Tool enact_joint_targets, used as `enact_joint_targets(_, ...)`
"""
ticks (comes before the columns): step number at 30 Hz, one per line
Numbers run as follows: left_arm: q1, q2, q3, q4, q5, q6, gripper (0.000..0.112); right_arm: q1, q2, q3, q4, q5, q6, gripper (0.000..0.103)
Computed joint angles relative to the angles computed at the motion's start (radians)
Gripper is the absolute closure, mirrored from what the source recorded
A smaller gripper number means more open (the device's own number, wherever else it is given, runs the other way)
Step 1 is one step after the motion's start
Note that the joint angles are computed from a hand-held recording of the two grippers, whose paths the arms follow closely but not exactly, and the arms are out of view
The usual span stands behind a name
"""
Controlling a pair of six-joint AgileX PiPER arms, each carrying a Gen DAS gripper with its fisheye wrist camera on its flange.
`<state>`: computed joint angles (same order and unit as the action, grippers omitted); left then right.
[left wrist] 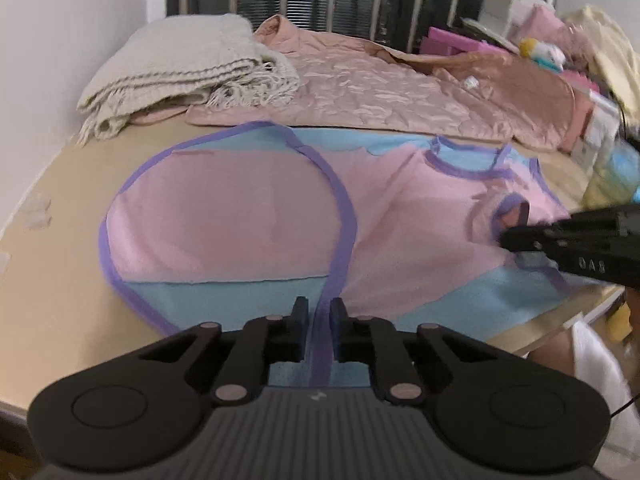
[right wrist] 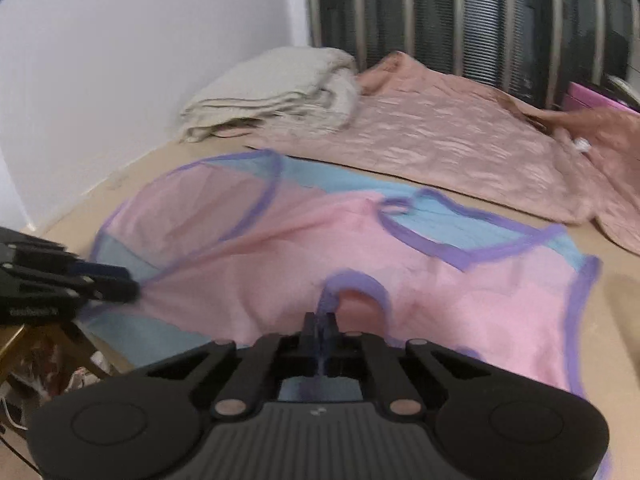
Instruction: Fold clothes
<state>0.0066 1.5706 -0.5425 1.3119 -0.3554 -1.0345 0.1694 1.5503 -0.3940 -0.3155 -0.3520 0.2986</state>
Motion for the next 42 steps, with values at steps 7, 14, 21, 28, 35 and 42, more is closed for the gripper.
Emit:
enact_joint_targets(7, 0.127, -0.055, 0.055, 0.095, -0.178, 0.117, 0.079, -0.233, -0.173, 0.177, -0.432, -0.207, 0.138, 0.083)
enact_joint_targets(14, 0.085, -0.034, 0.052, 0.124, -0.115, 0.229, 0.100, -0.245, -0.128, 0.185, -0.526, -0.193, 0.086, 0.101)
enact_joint_targets(21, 0.173, -0.055, 0.084, 0.097, -0.215, 0.305, 0.093, -0.366, -0.223, 0.265, -0.662, -0.261, 0.123, 0.098)
enact_joint_targets(28, 0.212, -0.094, 0.205, 0.006, -0.331, 0.758, 0.075, -0.326, -0.201, 0.290, -0.653, -0.308, -0.161, 0.072)
enact_joint_targets(35, 0.165, -0.014, 0.182, 0.013, -0.269, 0.879, 0.075, -0.290, -0.116, 0.242, -0.693, -0.270, -0.220, 0.078)
enact_joint_targets(42, 0.221, -0.065, 0.233, 0.019, -0.328, 0.965, 0.086, -0.434, -0.208, 0.252, -1.061, -0.300, 0.050, 0.103)
